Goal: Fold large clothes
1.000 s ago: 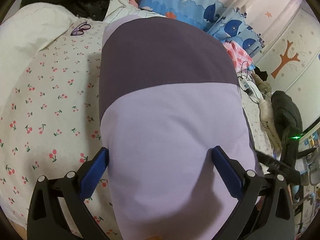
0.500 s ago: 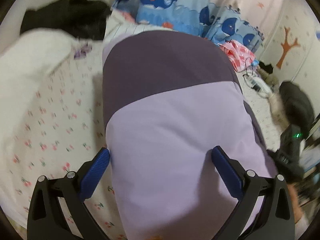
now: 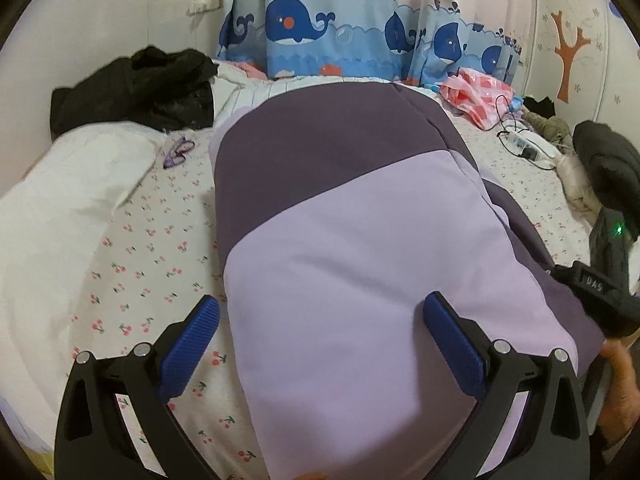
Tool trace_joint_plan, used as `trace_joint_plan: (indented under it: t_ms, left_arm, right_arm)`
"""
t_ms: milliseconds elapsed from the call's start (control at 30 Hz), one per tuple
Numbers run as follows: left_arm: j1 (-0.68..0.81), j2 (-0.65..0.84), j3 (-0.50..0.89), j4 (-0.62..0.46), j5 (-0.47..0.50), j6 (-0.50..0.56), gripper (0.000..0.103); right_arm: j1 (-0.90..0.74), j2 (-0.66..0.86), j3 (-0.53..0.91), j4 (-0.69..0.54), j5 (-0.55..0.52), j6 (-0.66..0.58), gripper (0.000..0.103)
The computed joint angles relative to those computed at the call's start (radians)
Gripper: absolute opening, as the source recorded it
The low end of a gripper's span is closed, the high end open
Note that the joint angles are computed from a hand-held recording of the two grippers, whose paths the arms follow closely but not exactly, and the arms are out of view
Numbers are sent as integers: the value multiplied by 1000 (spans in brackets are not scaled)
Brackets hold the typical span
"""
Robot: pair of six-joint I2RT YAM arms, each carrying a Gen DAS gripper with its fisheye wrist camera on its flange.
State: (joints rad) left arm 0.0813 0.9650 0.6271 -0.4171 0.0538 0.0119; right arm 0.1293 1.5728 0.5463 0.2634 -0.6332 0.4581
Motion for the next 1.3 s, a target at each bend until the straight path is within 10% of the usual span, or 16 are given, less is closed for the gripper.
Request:
trace_joint_plan:
  t_ms: [567, 833, 1300]
  left_arm:
    - [-46, -28, -4, -12, -58, -5, 98]
    - [276, 218, 133, -153, 458, 6, 98]
    - [394, 365, 165, -169, 631, 67, 98]
  right_arm:
    - [14, 40, 33, 39, 20, 34, 97]
    - [3, 88, 76, 23, -19, 31, 97]
    - [-26, 168, 139, -18, -240, 2, 97]
